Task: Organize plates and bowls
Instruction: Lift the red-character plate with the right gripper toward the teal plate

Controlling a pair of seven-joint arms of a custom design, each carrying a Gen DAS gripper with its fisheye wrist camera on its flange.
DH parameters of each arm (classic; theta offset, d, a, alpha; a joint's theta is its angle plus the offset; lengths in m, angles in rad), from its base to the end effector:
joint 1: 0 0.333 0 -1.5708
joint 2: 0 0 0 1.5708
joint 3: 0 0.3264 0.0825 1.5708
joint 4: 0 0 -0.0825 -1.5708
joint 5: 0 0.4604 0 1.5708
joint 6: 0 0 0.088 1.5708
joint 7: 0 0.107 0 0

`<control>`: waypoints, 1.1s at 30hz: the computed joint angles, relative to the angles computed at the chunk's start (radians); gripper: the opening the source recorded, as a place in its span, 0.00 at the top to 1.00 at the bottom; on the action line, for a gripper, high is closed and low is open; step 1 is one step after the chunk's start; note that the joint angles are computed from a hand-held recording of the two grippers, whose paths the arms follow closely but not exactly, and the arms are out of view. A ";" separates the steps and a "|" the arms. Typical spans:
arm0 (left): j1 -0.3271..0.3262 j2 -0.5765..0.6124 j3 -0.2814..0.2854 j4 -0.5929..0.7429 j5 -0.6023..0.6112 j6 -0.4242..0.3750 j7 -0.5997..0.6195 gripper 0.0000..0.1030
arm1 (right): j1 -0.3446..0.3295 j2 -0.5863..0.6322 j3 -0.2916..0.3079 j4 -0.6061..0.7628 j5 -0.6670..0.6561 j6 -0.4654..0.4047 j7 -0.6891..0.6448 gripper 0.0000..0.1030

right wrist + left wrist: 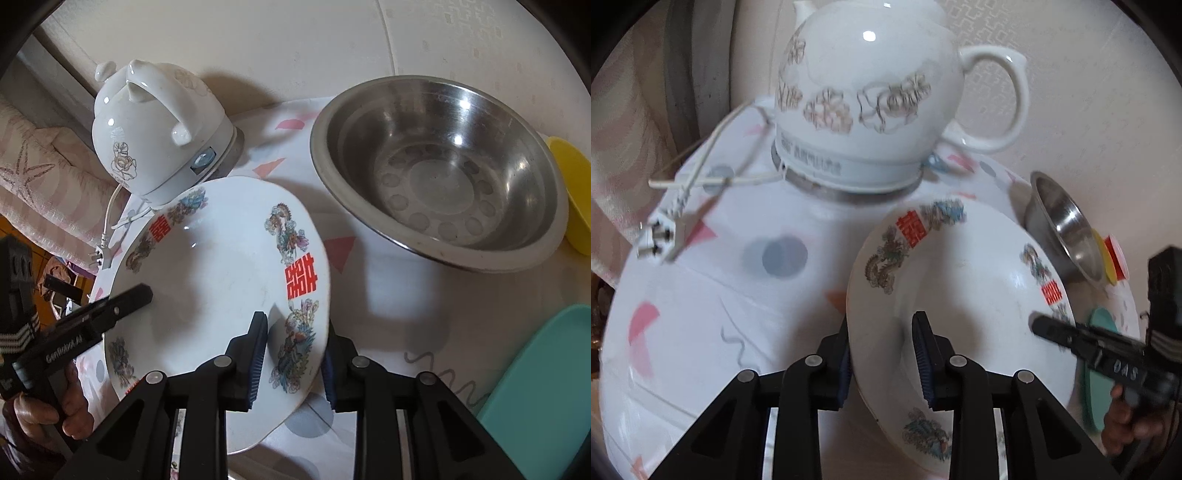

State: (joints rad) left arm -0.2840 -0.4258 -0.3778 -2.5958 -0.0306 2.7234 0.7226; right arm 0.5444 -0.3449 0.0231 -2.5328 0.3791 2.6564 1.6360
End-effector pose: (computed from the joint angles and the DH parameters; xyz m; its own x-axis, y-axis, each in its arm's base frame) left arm 0.3975 -0.3043 0.4138 0.1247 -0.9486 0.2910 -0.8704 -0.2454 -0.4269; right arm 0.4409 0.2687 0.4116 0.2597 -0.9111 -0.3202 -0.9152 -0.1264 -0.3827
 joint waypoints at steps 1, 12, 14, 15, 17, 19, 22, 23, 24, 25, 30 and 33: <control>-0.005 0.001 0.003 -0.002 -0.003 0.002 0.007 0.71 | 0.009 0.004 -0.012 0.000 0.023 0.006 -0.018 0.74; 0.018 0.006 -0.024 0.018 0.067 0.000 -0.037 0.71 | 0.008 -0.003 -0.006 -0.007 0.017 0.015 -0.033 0.73; 0.006 -0.004 -0.017 0.008 0.054 0.001 -0.032 0.71 | 0.008 -0.013 -0.007 -0.012 0.019 0.009 -0.034 0.74; 0.003 -0.013 -0.018 0.000 0.050 0.007 -0.036 0.71 | 0.011 -0.019 -0.009 -0.016 0.023 0.012 -0.041 0.74; 0.003 -0.024 -0.024 -0.009 0.050 0.018 -0.040 0.71 | 0.022 -0.023 -0.021 -0.021 0.040 0.015 -0.064 0.74; 0.005 -0.031 -0.031 -0.006 0.053 0.007 -0.044 0.71 | 0.018 -0.031 -0.019 -0.027 0.041 0.008 -0.059 0.74; 0.006 -0.046 -0.039 -0.012 0.063 0.006 -0.050 0.71 | 0.028 -0.050 -0.023 -0.043 0.045 0.020 -0.078 0.74; 0.001 -0.054 -0.037 -0.018 0.058 0.010 -0.050 0.71 | 0.026 -0.056 -0.020 -0.048 0.040 0.022 -0.073 0.74; 0.004 -0.063 -0.045 -0.024 0.063 0.017 -0.058 0.71 | 0.028 -0.066 -0.019 -0.057 0.036 0.031 -0.075 0.74; 0.007 -0.074 -0.054 -0.029 0.070 0.016 -0.065 0.71 | 0.034 -0.075 -0.024 -0.065 0.039 0.038 -0.081 0.74; 0.004 -0.106 -0.070 -0.040 0.079 0.018 -0.075 0.71 | 0.053 -0.108 -0.043 -0.092 0.050 0.052 -0.094 0.74; 0.000 -0.114 -0.080 -0.037 0.086 0.011 -0.079 0.71 | 0.065 -0.138 -0.057 -0.114 0.057 0.057 -0.100 0.74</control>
State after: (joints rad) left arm -0.2836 -0.5396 -0.4575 -2.6327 0.0552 2.7347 0.6436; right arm 0.6097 -0.4827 -0.0337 -2.6466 0.4358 2.7131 1.5362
